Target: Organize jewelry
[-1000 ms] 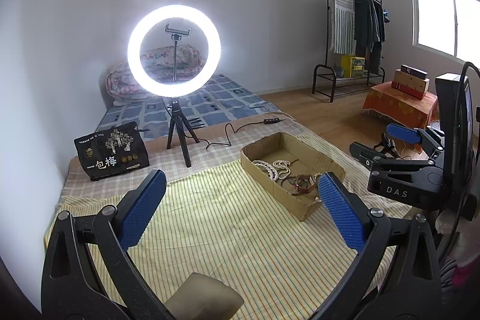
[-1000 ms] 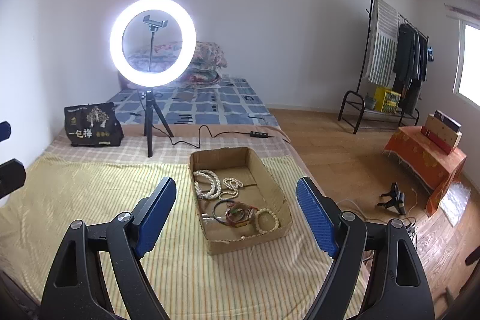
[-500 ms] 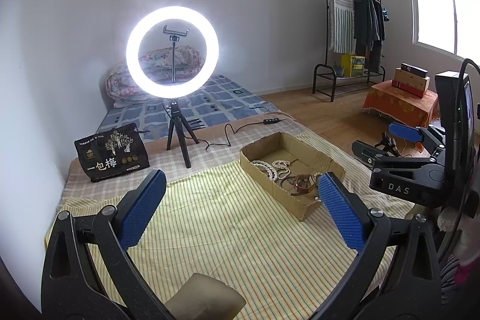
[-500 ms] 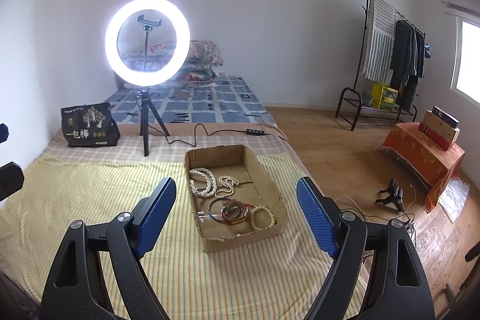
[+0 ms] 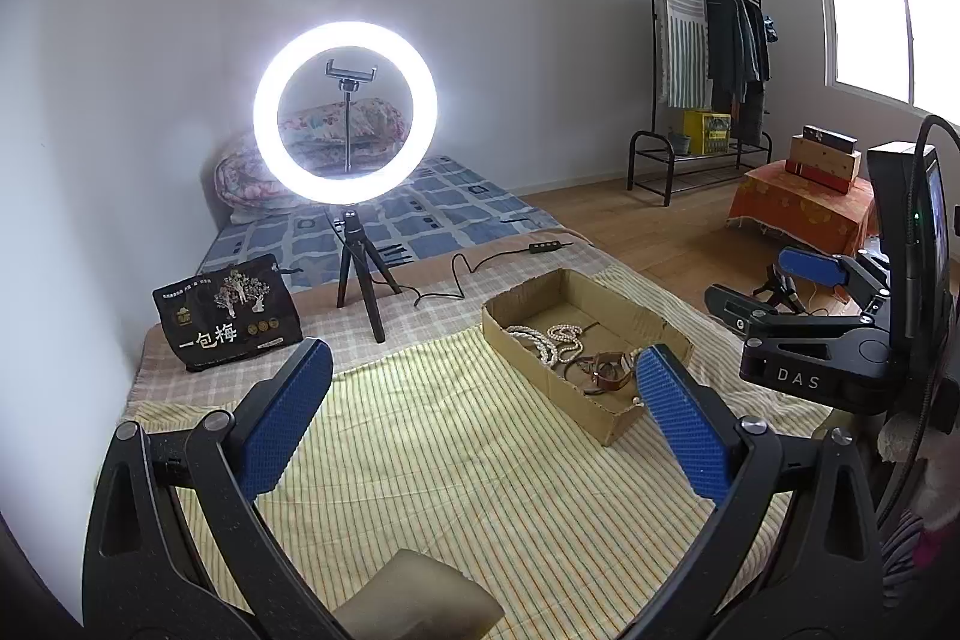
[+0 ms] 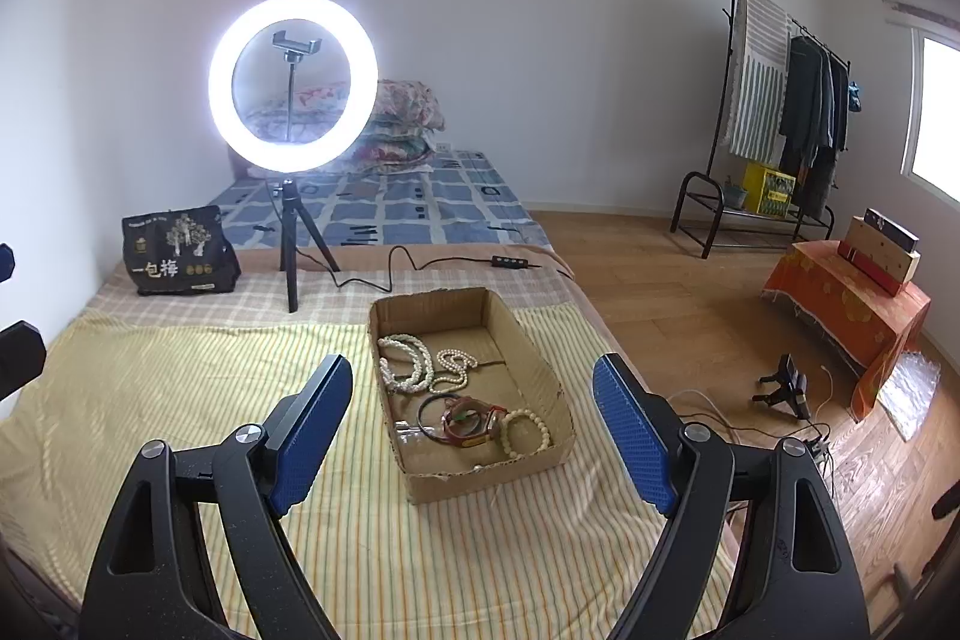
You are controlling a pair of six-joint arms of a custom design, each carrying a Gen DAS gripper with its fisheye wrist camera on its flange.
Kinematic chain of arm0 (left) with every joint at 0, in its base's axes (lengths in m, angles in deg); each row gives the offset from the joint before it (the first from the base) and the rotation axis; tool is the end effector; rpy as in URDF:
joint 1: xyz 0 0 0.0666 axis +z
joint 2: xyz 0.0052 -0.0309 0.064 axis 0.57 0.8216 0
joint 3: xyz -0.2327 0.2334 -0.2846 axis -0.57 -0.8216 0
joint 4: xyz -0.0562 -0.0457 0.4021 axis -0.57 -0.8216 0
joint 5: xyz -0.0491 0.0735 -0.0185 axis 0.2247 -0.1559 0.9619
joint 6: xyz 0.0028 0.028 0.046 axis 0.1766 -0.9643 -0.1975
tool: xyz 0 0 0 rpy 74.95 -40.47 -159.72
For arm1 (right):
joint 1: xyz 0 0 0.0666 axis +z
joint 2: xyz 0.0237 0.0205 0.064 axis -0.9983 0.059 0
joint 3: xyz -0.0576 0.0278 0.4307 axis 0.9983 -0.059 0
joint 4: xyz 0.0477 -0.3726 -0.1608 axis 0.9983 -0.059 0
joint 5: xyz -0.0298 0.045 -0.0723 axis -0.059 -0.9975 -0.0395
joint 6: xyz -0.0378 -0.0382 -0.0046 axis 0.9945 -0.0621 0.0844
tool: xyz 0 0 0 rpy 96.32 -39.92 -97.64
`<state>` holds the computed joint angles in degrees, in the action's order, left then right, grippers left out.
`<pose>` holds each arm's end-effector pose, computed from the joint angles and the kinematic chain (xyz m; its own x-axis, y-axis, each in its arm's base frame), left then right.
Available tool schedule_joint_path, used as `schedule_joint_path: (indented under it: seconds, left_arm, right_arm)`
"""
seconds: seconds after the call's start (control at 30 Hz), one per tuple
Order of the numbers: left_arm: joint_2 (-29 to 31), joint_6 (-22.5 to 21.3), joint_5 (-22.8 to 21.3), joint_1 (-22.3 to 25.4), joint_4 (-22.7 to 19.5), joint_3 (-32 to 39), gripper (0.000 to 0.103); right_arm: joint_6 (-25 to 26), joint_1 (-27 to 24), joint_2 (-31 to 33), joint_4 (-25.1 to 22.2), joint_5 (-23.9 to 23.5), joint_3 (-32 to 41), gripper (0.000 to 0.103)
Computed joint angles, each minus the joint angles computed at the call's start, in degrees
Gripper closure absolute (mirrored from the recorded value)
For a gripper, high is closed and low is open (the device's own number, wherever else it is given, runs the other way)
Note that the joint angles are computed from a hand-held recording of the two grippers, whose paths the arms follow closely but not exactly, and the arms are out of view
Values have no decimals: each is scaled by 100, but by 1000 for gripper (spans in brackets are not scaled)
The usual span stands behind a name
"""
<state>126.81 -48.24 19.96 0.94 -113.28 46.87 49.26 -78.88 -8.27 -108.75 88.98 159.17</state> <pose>0.4013 -0.2521 0.5987 -0.4388 0.0758 -0.8954 0.1319 0.9911 0.0192 0.4709 0.0611 0.5836 -0.4685 -0.1845 -0.8640 -0.1337 0.9815 -0.1371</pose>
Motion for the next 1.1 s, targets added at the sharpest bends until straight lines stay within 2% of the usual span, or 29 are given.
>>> schedule_joint_path:
  seconds: [0.73, 1.1]
  left_arm:
    - [2, 1, -65, -42, -5, -1, 0]
    - [-74, -134, -40, 106, -3, -41, 0]
  right_arm:
    - [-27, 31, 11, -50, 13, 9, 21]
    - [8, 45, 13, -105, 19, 16, 21]
